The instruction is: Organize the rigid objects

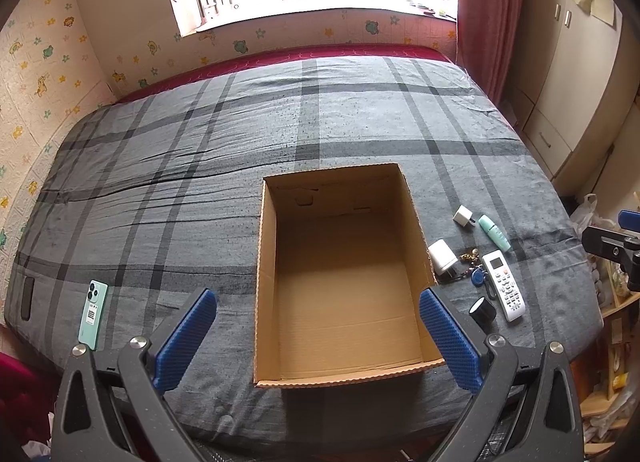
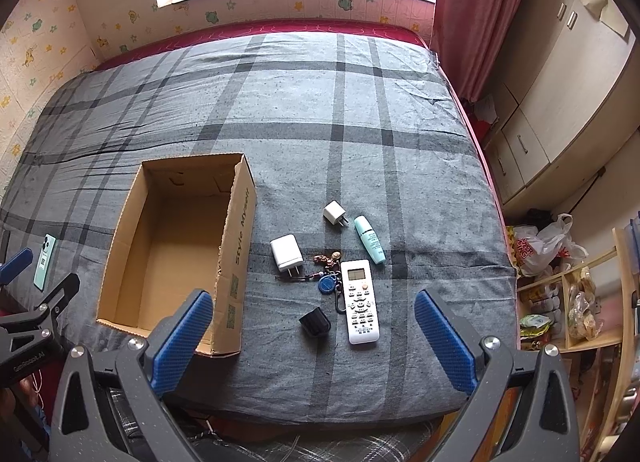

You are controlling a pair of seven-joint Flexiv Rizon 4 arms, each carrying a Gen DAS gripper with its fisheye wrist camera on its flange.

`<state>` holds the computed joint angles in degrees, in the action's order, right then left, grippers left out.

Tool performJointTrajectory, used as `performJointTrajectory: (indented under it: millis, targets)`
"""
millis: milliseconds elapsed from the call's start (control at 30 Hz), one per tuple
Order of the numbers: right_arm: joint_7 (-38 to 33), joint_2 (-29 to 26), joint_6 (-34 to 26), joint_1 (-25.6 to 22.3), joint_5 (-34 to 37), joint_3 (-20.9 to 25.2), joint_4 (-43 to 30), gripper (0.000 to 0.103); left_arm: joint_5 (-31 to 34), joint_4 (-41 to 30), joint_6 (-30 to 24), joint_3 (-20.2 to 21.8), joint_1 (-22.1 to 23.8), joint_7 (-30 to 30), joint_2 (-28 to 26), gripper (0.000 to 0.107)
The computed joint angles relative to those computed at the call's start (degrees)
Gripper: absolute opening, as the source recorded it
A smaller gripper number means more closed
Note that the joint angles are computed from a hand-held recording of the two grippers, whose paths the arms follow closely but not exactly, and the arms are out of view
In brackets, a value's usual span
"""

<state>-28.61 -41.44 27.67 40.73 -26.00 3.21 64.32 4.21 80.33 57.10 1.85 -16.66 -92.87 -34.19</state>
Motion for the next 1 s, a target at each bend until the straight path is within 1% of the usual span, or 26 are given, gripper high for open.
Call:
performJointTrajectory:
  millis: [733,1000]
  targets:
    - [-0.07,-0.06,0.41,-0.33,-0.15,-0.14,0.69,0.103,-0.33,-1.35,-1.52,0.23,0.78,-0.09,-1.12,0.103]
    - [-0.26,-0.01,1.05,-0.27,-0.91,-0.35,1.35,0.103,-0.34,-1.49,-0.45,0.33,1.31,0.21,-1.71,0.103]
